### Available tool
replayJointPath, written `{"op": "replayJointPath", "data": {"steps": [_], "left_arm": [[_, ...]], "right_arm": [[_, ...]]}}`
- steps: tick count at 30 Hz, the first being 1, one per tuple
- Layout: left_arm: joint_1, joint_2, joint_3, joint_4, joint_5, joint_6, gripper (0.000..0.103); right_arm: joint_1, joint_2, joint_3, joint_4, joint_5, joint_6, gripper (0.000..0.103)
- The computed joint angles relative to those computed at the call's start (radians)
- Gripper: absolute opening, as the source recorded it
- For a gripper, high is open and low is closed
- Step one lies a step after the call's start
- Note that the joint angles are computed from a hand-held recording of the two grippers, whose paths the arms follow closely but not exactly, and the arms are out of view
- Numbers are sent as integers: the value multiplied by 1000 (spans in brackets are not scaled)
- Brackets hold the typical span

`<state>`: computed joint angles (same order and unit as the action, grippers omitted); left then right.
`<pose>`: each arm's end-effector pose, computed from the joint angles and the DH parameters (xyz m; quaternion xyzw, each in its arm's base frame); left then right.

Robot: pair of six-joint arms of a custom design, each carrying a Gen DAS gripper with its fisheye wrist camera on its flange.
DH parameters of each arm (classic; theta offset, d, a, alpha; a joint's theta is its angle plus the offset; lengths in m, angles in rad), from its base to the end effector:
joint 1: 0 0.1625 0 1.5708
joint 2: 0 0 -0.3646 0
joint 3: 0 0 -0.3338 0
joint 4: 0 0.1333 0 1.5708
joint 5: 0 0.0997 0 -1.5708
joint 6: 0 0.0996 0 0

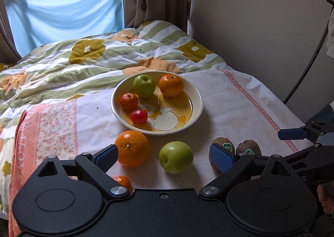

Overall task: Organize fruits
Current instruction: 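Grasp the second green apple with the left tool while the right tool approaches the kiwis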

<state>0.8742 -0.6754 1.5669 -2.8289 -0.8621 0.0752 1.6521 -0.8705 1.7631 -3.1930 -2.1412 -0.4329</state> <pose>-0.2423 -0.5984 0.0959 0.2885 0.8782 -0.2671 0.2726 0.1259 -0.5662 0.1853 0.1309 -0.8925 0.2911 0.3187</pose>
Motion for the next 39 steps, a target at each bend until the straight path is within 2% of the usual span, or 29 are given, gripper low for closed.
{"op": "replayJointPath", "data": {"steps": [14,21,24,25,29,39], "left_arm": [[29,201,-210,138,56,-114,83],[40,247,-263,213,83,-176,71],[41,256,-269,215,97,-184,68],[40,259,-269,212,107,-183,63],[43,257,-267,206,103,-183,62],[27,225,-210,206,104,-226,62]], "right_arm": [[-118,-10,-48,147,108,-38,103],[-136,-10,-56,189,129,-41,95],[-137,-11,-56,197,132,-45,94],[-138,-12,-56,197,132,-46,93],[-142,-15,-58,210,136,-39,87],[-147,-23,-55,220,145,-45,83]]}}
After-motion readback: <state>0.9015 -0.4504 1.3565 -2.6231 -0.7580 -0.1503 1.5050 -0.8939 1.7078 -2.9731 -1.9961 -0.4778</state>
